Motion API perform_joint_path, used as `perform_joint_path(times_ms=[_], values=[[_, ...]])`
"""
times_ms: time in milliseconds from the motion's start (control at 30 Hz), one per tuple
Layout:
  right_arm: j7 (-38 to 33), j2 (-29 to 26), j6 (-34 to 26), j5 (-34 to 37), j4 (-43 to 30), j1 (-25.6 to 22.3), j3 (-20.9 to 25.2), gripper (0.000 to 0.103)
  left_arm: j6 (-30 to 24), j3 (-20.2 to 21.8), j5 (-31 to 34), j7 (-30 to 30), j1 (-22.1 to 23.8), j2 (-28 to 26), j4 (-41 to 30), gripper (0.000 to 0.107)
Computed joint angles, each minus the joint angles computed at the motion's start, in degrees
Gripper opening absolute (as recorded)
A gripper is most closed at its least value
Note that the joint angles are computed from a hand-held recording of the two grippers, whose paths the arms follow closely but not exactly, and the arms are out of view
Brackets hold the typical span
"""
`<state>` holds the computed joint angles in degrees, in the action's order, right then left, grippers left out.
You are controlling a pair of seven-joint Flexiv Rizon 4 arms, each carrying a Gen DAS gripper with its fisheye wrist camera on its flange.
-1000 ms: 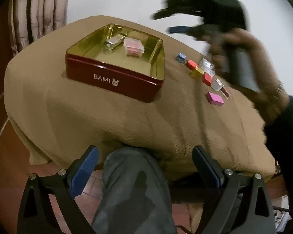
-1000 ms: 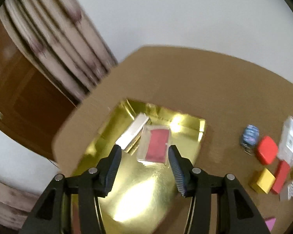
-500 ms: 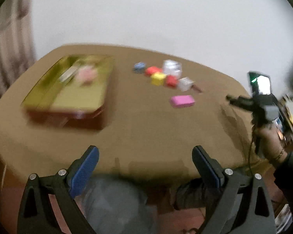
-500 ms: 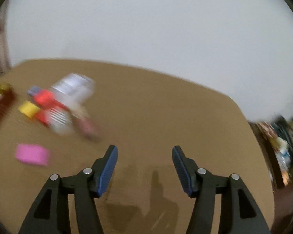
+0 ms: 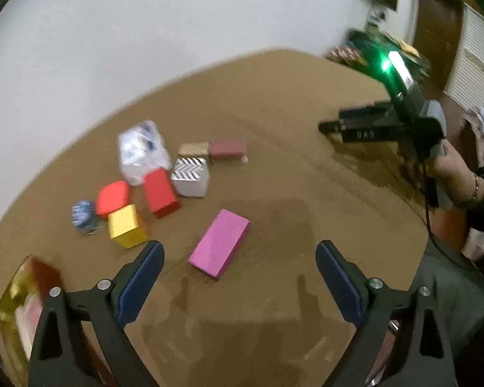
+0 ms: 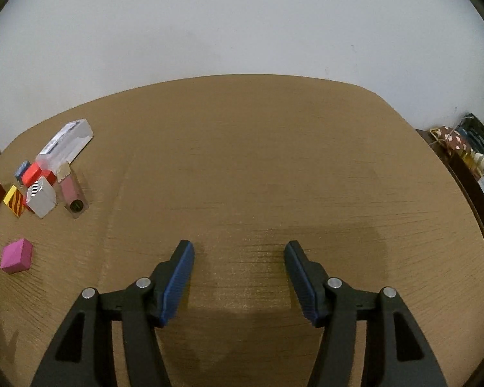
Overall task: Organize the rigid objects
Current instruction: 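Grasp the pink block with the left gripper and lift it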
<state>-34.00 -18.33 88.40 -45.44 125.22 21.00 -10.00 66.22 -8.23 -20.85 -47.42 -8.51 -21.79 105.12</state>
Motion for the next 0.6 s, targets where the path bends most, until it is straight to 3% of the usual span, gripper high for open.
perform_joint_path(times_ms=[167, 267, 367, 467, 500, 533, 600], values=[[-5.9, -1.0, 2.4, 6.4, -0.1, -4.9, 4.9, 0.066, -8.0, 1.9, 4.8, -1.9, -0.7, -4.3, -7.5, 0.09], [-8.7, -1.4, 3.1, 9.7, -0.2, -5.5, 5.9, 0.068, -15.0, 2.0, 5.8, -1.1, -0.2, -6.1, -11.3, 0.076], [-11.6, -1.8, 3.3, 13.2, -0.8, -6.7, 7.8, 0.07, -19.2, 3.4, 9.0, -2.1, -1.1, -8.2, -14.7, 0.055], [-13.7, -2.2, 3.4, 16.2, -1.3, -7.1, 9.0, 0.07, -19.9, 2.1, 6.2, -1.2, 0.4, -8.1, -13.9, 0.048], [-14.4, -2.3, 3.3, 17.2, -1.5, -7.2, 9.3, 0.07, -19.0, 2.2, 5.8, -1.6, 0.5, -7.8, -13.2, 0.033], [-15.1, -2.3, 3.3, 18.1, -1.6, -7.2, 9.5, 0.07, -18.6, 2.6, 5.8, -2.7, 0.2, -7.5, -12.9, 0.026], [-16.4, -2.4, 3.1, 19.9, -2.0, -7.2, 10.0, 0.07, -16.0, 4.2, 6.6, -8.2, -1.2, -6.0, -10.9, 0.026]])
